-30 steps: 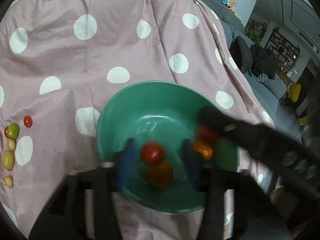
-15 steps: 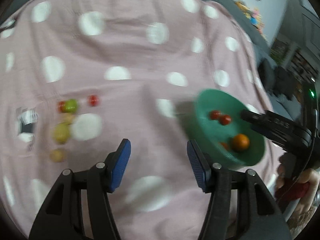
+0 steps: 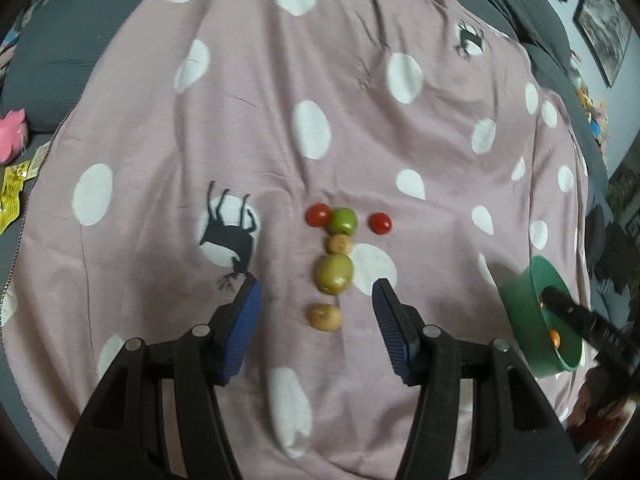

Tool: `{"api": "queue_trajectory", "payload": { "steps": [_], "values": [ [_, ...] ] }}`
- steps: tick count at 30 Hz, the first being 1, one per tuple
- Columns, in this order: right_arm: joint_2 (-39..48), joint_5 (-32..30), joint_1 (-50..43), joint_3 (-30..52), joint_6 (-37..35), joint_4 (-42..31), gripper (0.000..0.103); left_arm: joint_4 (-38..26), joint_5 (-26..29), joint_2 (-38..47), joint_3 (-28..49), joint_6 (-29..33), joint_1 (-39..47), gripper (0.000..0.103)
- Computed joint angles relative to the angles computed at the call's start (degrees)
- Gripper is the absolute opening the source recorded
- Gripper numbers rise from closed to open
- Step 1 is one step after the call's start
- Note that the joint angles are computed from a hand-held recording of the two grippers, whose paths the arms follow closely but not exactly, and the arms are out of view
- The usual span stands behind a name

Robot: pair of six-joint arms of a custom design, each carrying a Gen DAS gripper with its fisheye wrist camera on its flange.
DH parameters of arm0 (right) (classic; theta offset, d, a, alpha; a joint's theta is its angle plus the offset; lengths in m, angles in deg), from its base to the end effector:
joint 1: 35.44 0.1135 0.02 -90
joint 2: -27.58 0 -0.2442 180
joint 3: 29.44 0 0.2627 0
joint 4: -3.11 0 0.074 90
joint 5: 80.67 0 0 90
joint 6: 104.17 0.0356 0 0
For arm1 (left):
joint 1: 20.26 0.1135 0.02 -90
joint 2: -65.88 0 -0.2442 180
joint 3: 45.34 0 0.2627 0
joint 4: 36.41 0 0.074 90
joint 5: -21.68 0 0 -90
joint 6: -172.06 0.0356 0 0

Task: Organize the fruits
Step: 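Move both grippers back toward the remaining green and yellow fruits, then grasp the large yellow-green lime with the right gripper while the left grasps a green lime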

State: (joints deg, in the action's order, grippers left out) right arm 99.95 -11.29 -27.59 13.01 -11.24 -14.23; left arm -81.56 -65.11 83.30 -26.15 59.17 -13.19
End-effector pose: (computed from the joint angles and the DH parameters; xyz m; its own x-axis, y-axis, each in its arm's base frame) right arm 0.2425 0.0461 0.1364 -0.7452 -0.0545 -0.6646 -0.3269 0.8985 0.2930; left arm 0.1285 0.0139 0.1195 -0.5958 -0.4652 -0.6546 -0.3411 0.8845 -0.3181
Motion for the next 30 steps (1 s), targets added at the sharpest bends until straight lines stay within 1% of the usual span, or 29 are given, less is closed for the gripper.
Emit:
{"api": "queue_trajectory", "payload": {
  "steps": [1,3,6,7,9,10,13,16,17,19,20,22,23,26,28,30],
  "values": [
    [1.01,-0.74,2.14,0.00,0.91,0.83,0.057,0.64,1.66,0.40,-0.05,0.60,1.48,0.056],
    [4.38,-1.86,6.30,0.80,3.05,2.69,0.057,1.83,4.46,2.37,0.07,2.13,4.58,0.050],
    [13.35,-1.80,13.90,5.16,6.37,4.93,0.056,3.28,5.31,5.07,0.32,3.66,6.56,0.045],
    [16.43,-1.34,16.29,7.00,7.47,5.51,0.055,3.44,5.94,5.50,0.43,4.31,7.47,0.044],
    [22.25,0.48,20.71,11.09,9.43,5.98,0.047,4.32,8.39,6.59,0.52,5.54,10.38,0.042],
    [25.03,1.16,22.53,13.37,10.08,5.63,0.046,4.66,9.84,7.12,0.64,6.11,12.00,0.042],
    [33.51,1.48,26.11,20.96,13.18,5.11,0.043,6.17,12.62,9.53,0.84,7.19,15.69,0.041],
    [40.16,0.33,26.72,27.37,16.24,3.54,0.041,7.10,13.64,11.76,1.27,8.17,17.47,0.041],
    [41.57,2.09,27.37,28.79,16.57,3.09,0.038,7.65,13.88,12.71,1.53,8.46,17.82,0.041],
    [42.95,6.68,28.73,30.30,15.63,2.11,0.036,9.23,14.33,15.05,2.07,8.74,18.06,0.041],
    [43.45,6.41,28.70,30.35,15.53,2.40,0.036,10.87,14.92,17.41,2.63,8.76,18.07,0.041],
    [45.04,3.10,28.01,30.93,16.04,2.51,0.036,13.33,15.71,20.80,3.45,8.51,17.78,0.041],
    [45.17,2.70,27.89,30.62,16.29,3.42,0.035,15.15,16.11,23.27,4.12,8.07,17.24,0.041],
    [43.11,4.44,27.69,28.09,15.18,4.65,0.035,20.28,17.23,30.30,5.88,7.41,14.93,0.041],
    [40.10,4.06,25.96,25.26,12.91,3.86,0.035,22.92,16.05,35.26,7.52,6.92,12.74,0.041],
    [36.48,3.33,23.50,22.30,12.00,2.97,0.035,26.14,12.96,41.62,10.41,7.11,9.45,0.041]
  ]
}}
